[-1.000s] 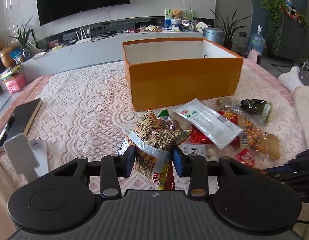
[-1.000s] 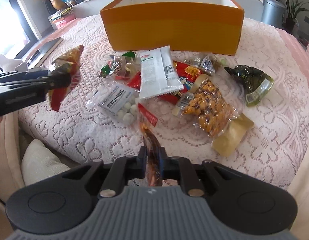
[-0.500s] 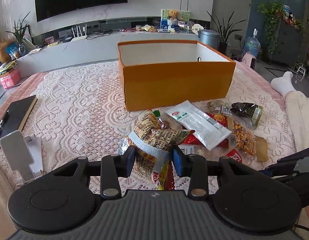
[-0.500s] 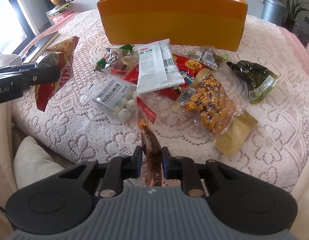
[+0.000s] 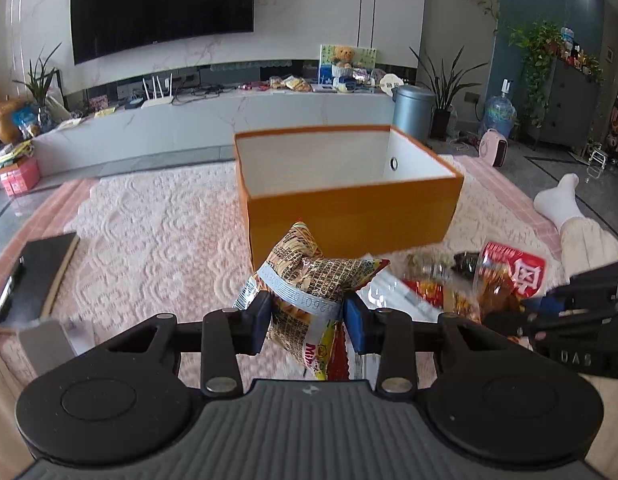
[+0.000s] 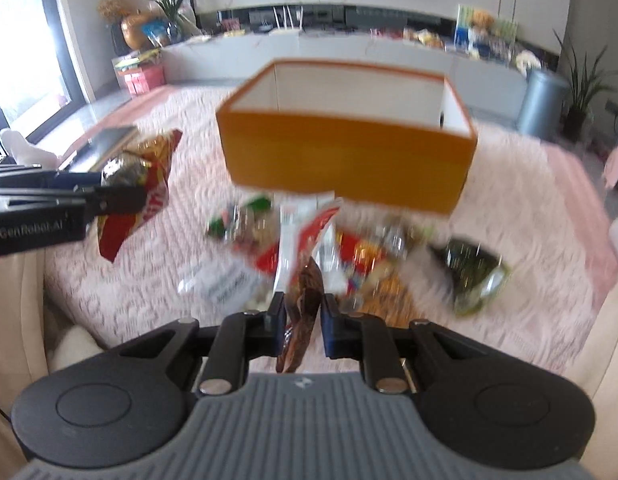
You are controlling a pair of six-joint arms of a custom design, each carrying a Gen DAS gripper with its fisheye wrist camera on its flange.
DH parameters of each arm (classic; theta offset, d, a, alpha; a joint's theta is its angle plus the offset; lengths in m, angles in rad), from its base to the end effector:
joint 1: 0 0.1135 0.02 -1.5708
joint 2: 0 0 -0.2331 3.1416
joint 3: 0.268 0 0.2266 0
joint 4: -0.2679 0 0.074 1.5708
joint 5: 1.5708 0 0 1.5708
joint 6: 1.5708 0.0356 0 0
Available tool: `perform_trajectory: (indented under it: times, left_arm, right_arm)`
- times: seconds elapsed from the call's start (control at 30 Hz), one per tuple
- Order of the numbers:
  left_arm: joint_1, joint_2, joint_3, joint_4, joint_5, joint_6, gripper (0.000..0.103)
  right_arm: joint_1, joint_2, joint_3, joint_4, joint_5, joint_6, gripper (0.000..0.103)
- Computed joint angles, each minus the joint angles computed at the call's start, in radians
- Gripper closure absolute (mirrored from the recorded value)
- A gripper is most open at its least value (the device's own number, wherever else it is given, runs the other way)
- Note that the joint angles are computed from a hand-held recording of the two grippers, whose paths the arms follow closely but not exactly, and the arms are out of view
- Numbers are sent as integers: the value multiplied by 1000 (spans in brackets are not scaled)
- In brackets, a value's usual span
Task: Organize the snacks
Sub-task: 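Lift both held snacks and carry them over the orange box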
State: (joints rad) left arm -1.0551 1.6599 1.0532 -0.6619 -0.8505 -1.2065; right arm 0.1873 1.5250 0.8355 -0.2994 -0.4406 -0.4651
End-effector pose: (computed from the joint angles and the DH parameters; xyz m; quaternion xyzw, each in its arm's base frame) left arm 0.1631 -0.2334 0.1773 -0.1300 0.8933 0.0496 0.4274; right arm 0.2668 0.0660 0.1649 -0.3589 0.8654 0.1686 0.3063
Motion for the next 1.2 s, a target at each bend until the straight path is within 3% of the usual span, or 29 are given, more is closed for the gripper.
perform_trajectory:
  times: [0.33,0.63,1.03,1.1,1.2]
  left_arm:
    - [121,-46,68,45,-4,207,59]
    - [269,-9,139,164,71,431,59]
    - [472,244,345,229,221,636,59]
    - [496,293,376,225,236,653,59]
    - [531,354,403,226,278,673,59]
  right_arm:
    - [56,81,247,3,14,14,90]
    - [110,245,519,12,51,56,90]
    - [193,728,1114,-95,197,34,91]
    - [203,804,1207,-133,209,17,91]
    - [213,980,1469,-275,228,0,91]
